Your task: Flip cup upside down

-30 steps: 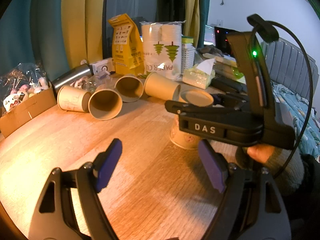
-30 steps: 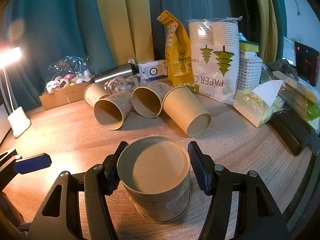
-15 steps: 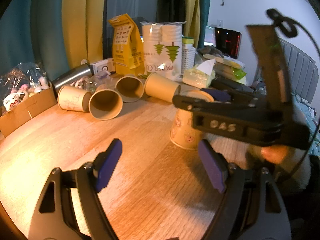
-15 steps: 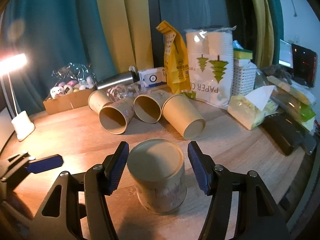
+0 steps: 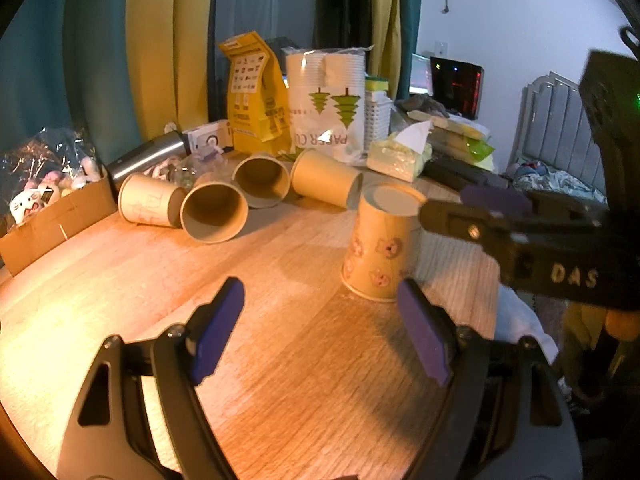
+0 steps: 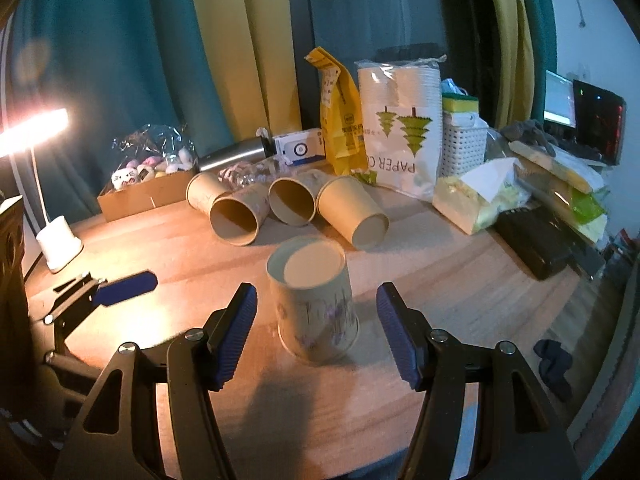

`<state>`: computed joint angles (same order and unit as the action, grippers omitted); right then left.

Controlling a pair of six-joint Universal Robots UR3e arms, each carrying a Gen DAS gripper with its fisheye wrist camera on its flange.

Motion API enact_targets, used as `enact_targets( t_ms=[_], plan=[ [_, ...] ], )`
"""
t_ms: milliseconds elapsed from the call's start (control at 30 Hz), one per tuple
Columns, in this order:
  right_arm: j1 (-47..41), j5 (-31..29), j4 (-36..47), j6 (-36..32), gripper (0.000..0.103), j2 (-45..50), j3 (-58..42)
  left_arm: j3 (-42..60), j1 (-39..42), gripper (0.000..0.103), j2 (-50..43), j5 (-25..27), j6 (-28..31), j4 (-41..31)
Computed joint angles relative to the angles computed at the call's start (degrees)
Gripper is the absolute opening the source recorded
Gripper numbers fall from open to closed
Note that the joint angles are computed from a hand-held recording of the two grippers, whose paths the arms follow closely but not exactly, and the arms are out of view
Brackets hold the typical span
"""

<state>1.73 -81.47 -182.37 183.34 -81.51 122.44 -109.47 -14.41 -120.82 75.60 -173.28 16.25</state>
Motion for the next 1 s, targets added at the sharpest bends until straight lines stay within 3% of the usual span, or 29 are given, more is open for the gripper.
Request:
enact_targets(
  t_ms=[933,1000],
  plan=[
    [0.3,0.1,0.5,1.1,0.065,-2.7,3.6,-0.1,0.0,0.080,0.2,1.5,-0.3,0.7],
    [0.4,0.1,0.4,1.4,0.065,-2.5,3.5,0.0,0.0,0.086,0.0,1.6,-0.4,0.7]
  ],
)
